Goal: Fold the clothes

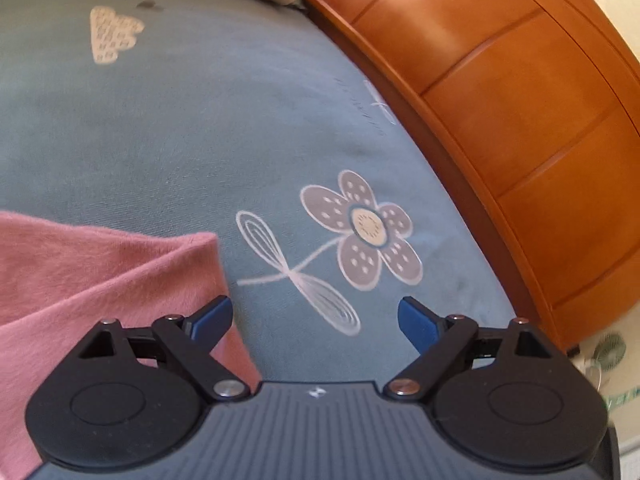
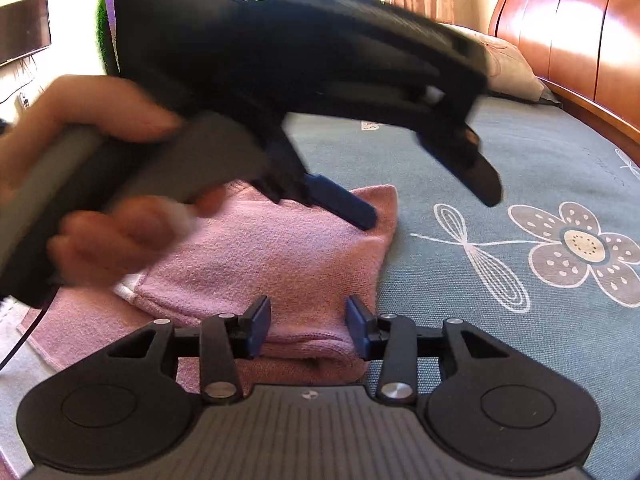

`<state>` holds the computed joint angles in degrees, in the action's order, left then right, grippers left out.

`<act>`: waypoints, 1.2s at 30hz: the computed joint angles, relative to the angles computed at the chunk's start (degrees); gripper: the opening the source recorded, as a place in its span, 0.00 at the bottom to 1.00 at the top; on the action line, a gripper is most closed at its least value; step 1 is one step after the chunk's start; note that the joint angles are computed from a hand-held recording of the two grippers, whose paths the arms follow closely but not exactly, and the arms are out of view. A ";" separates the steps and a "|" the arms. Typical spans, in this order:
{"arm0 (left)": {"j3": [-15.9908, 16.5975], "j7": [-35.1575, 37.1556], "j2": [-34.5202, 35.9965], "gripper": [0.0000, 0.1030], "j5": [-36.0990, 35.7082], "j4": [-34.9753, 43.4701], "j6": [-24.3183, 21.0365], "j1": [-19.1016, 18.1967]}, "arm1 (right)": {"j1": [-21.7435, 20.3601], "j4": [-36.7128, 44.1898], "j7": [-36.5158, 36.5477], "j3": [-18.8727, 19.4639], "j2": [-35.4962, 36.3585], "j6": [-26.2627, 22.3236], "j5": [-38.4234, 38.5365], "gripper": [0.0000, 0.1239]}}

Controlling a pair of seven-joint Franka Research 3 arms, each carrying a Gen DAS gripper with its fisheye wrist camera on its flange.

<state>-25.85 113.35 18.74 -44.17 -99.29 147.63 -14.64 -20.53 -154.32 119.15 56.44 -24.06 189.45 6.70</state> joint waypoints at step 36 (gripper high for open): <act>-5.51 -3.31 8.84 0.92 5.73 6.03 8.55 2.80 | -3.20 0.79 2.91 3.91 -1.76 -0.40 -2.72 0.50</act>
<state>-31.36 110.05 27.58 -38.44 -93.26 156.18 -11.84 -23.73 -153.53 122.05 60.36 -25.82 189.04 3.98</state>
